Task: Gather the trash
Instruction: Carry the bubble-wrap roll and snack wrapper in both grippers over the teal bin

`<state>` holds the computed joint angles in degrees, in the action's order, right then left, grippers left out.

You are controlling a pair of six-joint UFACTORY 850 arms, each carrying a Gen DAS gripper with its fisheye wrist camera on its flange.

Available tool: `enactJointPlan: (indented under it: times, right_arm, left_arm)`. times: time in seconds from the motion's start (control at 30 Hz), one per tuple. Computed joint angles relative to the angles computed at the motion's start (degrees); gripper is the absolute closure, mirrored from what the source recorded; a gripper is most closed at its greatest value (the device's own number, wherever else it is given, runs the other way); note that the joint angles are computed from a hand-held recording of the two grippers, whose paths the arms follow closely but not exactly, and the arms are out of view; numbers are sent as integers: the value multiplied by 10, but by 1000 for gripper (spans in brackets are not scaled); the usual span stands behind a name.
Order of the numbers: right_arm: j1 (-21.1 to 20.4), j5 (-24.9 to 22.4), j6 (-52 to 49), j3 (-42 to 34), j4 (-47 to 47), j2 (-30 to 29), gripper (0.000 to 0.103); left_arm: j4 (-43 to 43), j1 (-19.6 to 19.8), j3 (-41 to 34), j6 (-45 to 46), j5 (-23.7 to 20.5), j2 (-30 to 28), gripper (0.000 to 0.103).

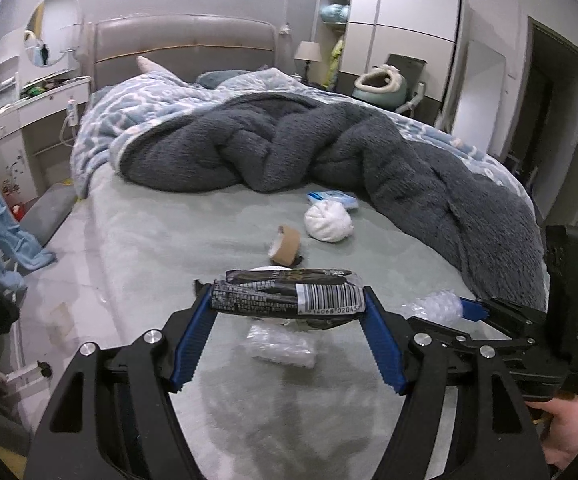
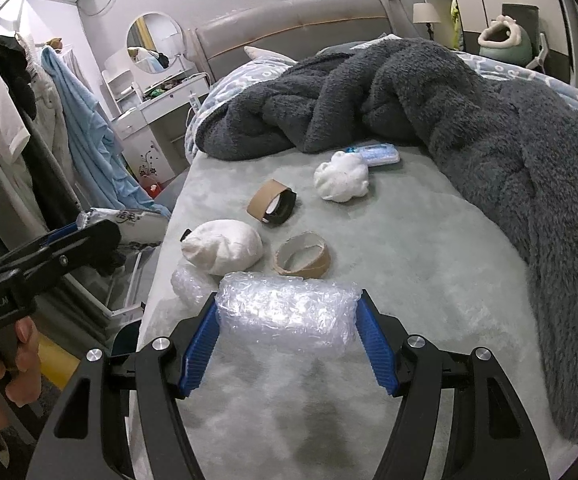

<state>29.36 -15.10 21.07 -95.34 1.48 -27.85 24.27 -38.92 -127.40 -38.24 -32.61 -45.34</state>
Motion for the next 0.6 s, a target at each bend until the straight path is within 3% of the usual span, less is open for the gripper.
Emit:
enactJointPlan:
  times: [0.3, 0.6]
  right_arm:
    - [3, 4, -26, -13, 27, -5, 36]
    - [22, -7, -40, -55, 31, -27, 36]
  left_arm:
    - [94, 2, 58, -108, -11, 41, 30]
    - [134, 12, 120, -154, -27, 81, 30]
